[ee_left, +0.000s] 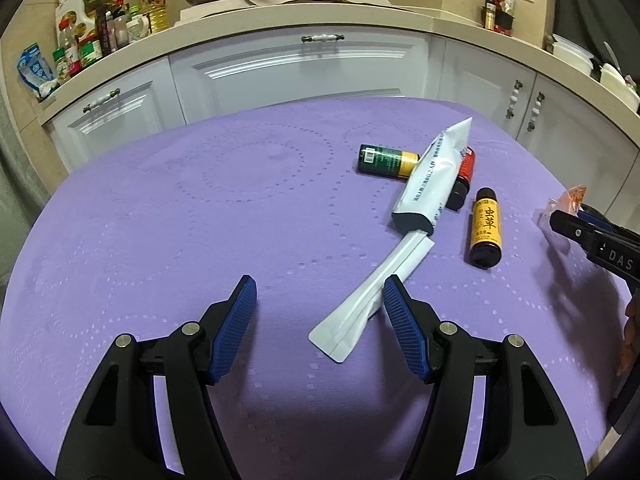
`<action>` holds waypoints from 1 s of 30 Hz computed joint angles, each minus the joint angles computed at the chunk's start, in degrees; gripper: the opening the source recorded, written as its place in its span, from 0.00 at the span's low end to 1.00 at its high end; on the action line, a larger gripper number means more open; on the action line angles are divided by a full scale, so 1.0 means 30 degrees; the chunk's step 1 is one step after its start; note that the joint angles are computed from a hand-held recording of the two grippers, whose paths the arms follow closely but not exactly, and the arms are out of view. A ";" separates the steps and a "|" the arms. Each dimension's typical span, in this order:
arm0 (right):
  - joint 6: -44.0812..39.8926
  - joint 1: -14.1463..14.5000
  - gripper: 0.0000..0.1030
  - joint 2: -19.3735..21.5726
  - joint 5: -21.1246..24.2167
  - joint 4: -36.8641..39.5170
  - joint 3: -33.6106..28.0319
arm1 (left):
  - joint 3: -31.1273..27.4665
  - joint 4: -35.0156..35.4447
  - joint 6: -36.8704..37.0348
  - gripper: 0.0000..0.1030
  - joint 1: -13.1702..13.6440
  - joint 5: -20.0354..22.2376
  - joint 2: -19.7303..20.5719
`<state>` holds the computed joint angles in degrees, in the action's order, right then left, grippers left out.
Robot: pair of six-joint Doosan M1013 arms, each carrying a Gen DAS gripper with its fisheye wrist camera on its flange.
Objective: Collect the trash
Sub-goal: 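Grasp the white flat strip with the left tool while the right tool grasps the orange-printed bag, then carry the strip and orange bag over the bin and open both tools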
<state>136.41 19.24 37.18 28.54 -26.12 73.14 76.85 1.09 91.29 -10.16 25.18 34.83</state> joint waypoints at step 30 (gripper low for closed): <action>0.4084 0.0181 0.49 -0.2209 -0.1715 -0.4252 0.3609 | 0.1249 -0.1702 0.1907 0.15 -0.0161 -0.0633 -0.0893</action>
